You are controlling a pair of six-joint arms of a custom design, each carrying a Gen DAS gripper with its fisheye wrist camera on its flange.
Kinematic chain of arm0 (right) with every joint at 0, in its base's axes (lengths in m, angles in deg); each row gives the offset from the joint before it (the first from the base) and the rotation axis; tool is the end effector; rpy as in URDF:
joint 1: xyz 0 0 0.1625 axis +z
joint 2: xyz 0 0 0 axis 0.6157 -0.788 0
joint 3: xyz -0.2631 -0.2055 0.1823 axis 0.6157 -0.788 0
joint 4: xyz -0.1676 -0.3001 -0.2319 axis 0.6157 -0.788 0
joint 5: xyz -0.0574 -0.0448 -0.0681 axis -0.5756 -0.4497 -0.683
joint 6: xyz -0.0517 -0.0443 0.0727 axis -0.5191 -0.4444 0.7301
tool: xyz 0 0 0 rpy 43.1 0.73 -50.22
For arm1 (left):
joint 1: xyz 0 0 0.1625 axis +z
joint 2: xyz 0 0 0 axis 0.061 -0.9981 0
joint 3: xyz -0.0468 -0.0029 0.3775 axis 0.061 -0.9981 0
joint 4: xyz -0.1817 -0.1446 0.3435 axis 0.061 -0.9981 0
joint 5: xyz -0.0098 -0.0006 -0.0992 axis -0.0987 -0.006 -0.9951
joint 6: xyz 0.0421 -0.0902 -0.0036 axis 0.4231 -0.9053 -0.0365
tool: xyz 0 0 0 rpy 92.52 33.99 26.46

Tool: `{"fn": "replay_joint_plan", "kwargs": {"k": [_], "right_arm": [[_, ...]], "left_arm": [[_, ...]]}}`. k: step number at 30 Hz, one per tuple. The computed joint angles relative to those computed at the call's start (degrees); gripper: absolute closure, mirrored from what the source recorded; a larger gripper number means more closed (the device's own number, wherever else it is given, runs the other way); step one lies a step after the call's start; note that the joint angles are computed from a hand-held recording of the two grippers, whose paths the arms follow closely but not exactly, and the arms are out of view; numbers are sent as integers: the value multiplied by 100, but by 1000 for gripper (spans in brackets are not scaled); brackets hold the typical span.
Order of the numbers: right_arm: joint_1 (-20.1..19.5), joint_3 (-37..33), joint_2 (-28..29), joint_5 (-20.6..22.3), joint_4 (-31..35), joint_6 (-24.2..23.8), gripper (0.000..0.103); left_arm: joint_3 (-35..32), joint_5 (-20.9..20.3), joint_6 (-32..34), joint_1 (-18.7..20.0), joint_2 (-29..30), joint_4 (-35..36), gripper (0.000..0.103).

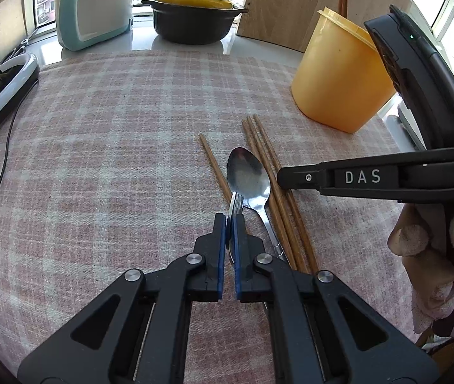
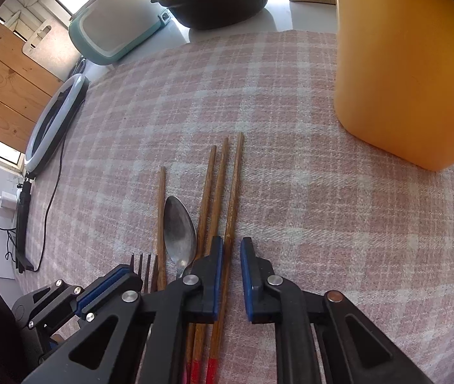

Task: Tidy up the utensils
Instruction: 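Lift the fork with the left gripper while the right gripper lifts the chopstick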

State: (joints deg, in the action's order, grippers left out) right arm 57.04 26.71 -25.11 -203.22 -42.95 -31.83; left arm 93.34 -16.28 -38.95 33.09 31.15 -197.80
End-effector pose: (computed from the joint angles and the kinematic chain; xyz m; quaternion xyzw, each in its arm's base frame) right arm 0.1463 -0.6217 0.1353 0.3053 -0.9273 -0.0630 0.2073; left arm -0.2727 -0.4663 0.0309 -0.0693 0.8927 -0.3380 0.2899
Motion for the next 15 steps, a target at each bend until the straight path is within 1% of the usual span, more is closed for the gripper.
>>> {"fn": "replay_joint_plan", "kwargs": {"k": [4,6,11,15], "right_arm": [[84,19,57,-195,-112,-87,96],[101,32,52,-263,-125,-138,98],[60,-22,14,-290,-2,-102,99],[27,-25,-42,-293,17,-186,99]], "left_arm": [[-21,5,45,11,15,10,102],[-26,2,63,5,13,25,102],[-73,-58,197,-1,28,-81,102],[-266,-218,323,94,144,132,102]]}}
